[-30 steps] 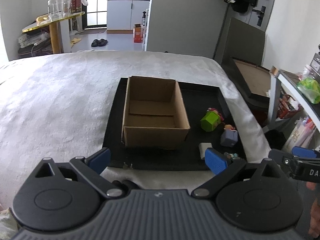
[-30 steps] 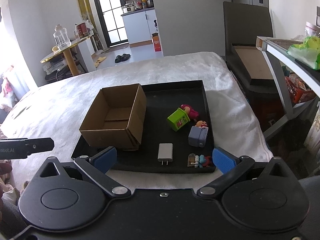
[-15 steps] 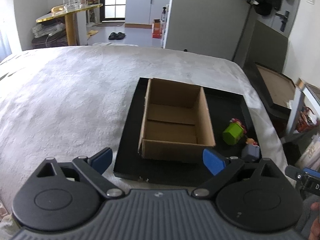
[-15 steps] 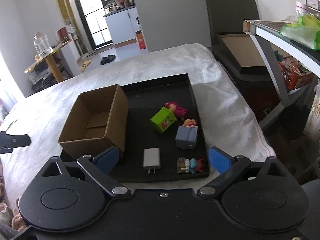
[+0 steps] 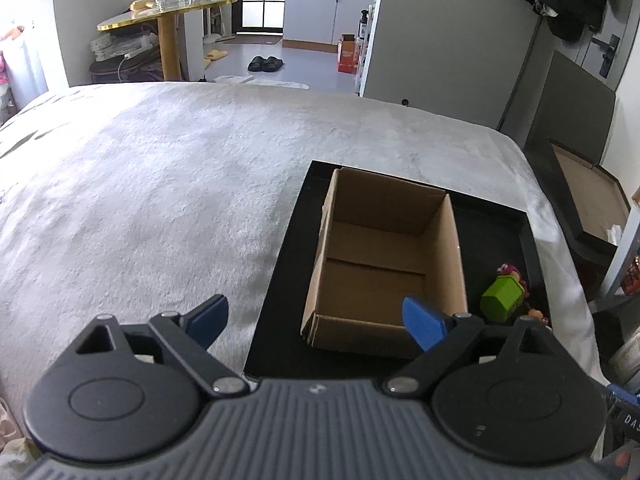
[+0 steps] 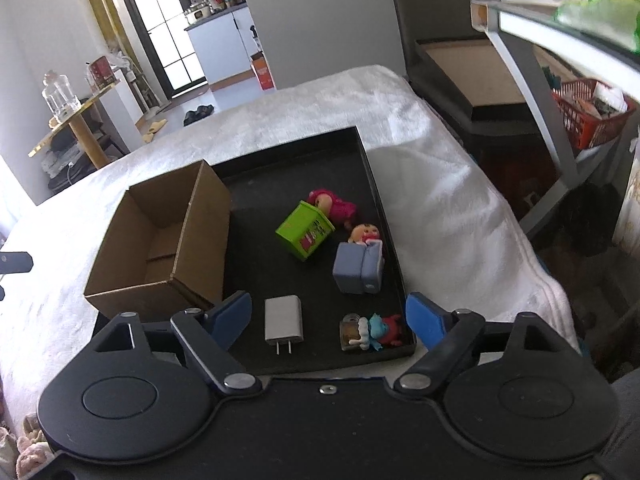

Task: Organize rigid objects
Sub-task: 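Move the right gripper toward the blue-haired figurine on the mug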

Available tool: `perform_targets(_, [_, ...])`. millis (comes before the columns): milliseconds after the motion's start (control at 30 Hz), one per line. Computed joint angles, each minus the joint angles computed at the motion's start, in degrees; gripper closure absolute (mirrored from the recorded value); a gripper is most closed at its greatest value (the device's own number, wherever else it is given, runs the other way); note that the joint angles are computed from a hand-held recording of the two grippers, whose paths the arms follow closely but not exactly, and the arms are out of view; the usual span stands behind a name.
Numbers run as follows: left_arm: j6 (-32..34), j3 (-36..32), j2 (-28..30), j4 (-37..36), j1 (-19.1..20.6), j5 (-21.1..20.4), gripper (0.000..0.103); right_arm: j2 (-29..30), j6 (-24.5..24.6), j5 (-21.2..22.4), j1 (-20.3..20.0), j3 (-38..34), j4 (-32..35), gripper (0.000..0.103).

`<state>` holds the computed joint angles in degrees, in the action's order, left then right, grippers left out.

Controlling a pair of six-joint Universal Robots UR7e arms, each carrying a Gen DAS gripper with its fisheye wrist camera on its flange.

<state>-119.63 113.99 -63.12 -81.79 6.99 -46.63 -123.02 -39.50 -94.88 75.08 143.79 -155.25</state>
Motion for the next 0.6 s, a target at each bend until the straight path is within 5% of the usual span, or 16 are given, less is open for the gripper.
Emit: perform_targets(600, [-2.4, 6.5, -2.3, -6.1, 3.6, 0.6, 0.025, 6.2, -2.7, 2.8, -6.8, 2.7, -8.2, 0.037])
